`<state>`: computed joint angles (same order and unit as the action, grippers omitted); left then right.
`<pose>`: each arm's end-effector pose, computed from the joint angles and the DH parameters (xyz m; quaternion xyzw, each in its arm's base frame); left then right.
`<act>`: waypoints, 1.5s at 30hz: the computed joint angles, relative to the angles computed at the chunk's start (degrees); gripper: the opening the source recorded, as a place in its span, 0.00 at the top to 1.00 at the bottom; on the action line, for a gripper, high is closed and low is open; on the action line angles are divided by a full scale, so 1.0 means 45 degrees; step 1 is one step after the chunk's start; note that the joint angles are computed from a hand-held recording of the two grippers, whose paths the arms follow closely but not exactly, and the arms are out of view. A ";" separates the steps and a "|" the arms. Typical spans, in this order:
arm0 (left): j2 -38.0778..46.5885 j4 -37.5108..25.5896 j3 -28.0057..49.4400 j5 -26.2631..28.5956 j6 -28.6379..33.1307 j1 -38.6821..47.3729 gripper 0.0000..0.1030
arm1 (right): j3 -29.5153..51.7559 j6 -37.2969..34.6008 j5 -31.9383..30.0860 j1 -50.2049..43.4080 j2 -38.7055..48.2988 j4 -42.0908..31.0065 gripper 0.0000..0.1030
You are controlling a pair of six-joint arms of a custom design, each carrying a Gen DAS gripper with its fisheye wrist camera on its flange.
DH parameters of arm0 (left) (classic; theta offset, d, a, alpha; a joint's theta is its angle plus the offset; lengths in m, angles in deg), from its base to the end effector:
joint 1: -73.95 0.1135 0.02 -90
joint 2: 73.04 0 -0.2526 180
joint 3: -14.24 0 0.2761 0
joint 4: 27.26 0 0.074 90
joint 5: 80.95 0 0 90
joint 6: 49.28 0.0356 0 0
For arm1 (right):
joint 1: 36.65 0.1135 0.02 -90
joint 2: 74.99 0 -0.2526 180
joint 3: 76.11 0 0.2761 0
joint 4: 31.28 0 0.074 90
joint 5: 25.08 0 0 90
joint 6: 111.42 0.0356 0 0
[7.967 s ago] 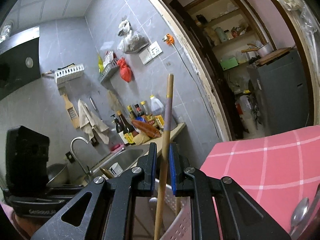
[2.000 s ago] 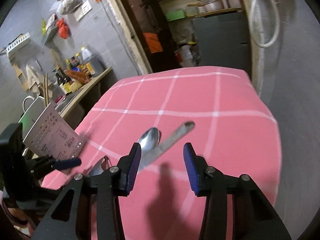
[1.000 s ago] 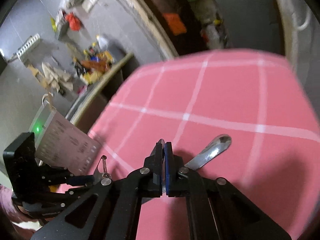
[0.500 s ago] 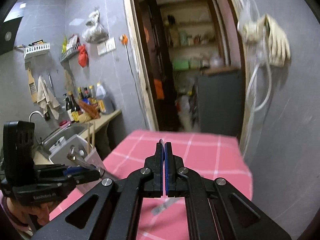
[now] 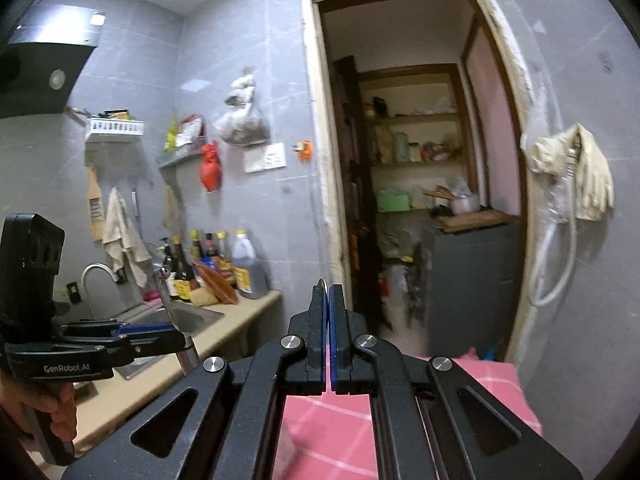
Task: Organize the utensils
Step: 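Carry the peeler and spoon over the white caddy and open both grippers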
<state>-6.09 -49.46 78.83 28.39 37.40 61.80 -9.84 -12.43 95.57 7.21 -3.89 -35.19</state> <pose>0.2857 -0.0736 0.2898 0.1544 0.8199 -0.2118 0.5090 0.2409 0.2064 0.3133 -0.0551 0.7499 0.0999 0.6517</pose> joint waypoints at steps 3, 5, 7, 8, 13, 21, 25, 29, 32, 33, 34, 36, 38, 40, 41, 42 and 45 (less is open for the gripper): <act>-0.0239 -0.0109 -0.0192 0.0100 0.0567 0.0653 0.84 | 0.0748 -0.0464 0.0497 0.0659 0.1303 0.0283 0.99; -0.0179 0.0187 -0.0501 0.0012 0.0891 0.0912 0.84 | 0.1220 -0.0705 0.0689 0.0869 0.2096 0.0248 0.99; -0.0131 0.0571 -0.0849 -0.0144 0.1112 0.1007 0.84 | 0.1729 -0.0787 0.1056 0.1015 0.2844 -0.0078 0.99; 0.0015 0.1078 -0.1148 -0.0224 0.1242 0.1026 0.84 | 0.1764 -0.0831 0.1089 0.0987 0.2959 -0.0106 0.99; 0.0627 0.2279 -0.1734 -0.0174 0.1262 0.1142 0.84 | 0.2019 -0.0989 0.1236 0.1083 0.3609 -0.0418 0.99; 0.1657 0.1702 -0.1490 0.0032 0.1298 0.1242 0.83 | 0.1095 0.0620 -0.0667 0.0549 0.3511 -0.0474 0.98; 0.1716 0.1410 -0.1459 0.0244 0.1067 0.1424 0.83 | 0.0497 0.1237 -0.1776 0.0272 0.3404 -0.0087 0.97; 0.1742 0.0610 -0.1092 0.0051 0.1403 0.1372 0.79 | 0.0040 0.2073 -0.2531 -0.0035 0.3296 0.0195 0.95; 0.1509 0.0195 -0.1048 0.0127 0.1522 0.1450 0.41 | -0.0778 0.2673 -0.2641 -0.0174 0.2718 0.0659 0.86; 0.1358 0.0295 -0.1176 0.0286 0.1411 0.1564 0.33 | -0.0996 0.2801 -0.2590 -0.0167 0.2546 0.0764 0.84; 0.1206 0.0412 -0.1325 0.0502 0.1309 0.1692 0.33 | -0.1316 0.2958 -0.2467 -0.0149 0.2277 0.0891 0.78; 0.0991 0.0350 -0.1447 0.0823 0.1147 0.1850 0.33 | -0.1671 0.3132 -0.2191 -0.0098 0.1868 0.0919 0.74; 0.0765 0.0468 -0.1685 0.1004 0.0881 0.1955 0.33 | -0.2080 0.3324 -0.1582 0.0087 0.1346 0.0867 0.68; 0.0407 0.0726 -0.2061 0.1002 0.0532 0.1972 0.28 | -0.2585 0.3535 -0.0598 0.0406 0.0714 0.0791 0.57; 0.0166 0.0912 -0.2319 0.0895 0.0383 0.1919 0.27 | -0.2841 0.3626 -0.0028 0.0610 0.0394 0.0775 0.51; -0.0034 0.1064 -0.2523 0.0791 0.0286 0.1878 0.23 | -0.3126 0.3719 0.0522 0.0797 0.0015 0.0710 0.49; -0.0943 0.1723 -0.3363 0.0041 -0.0117 0.1431 0.14 | -0.3810 0.4074 0.2207 0.1389 -0.0984 0.0181 0.34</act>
<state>-10.33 -41.71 63.70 28.57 36.87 68.24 -26.99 5.90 105.50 13.46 -8.32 -34.38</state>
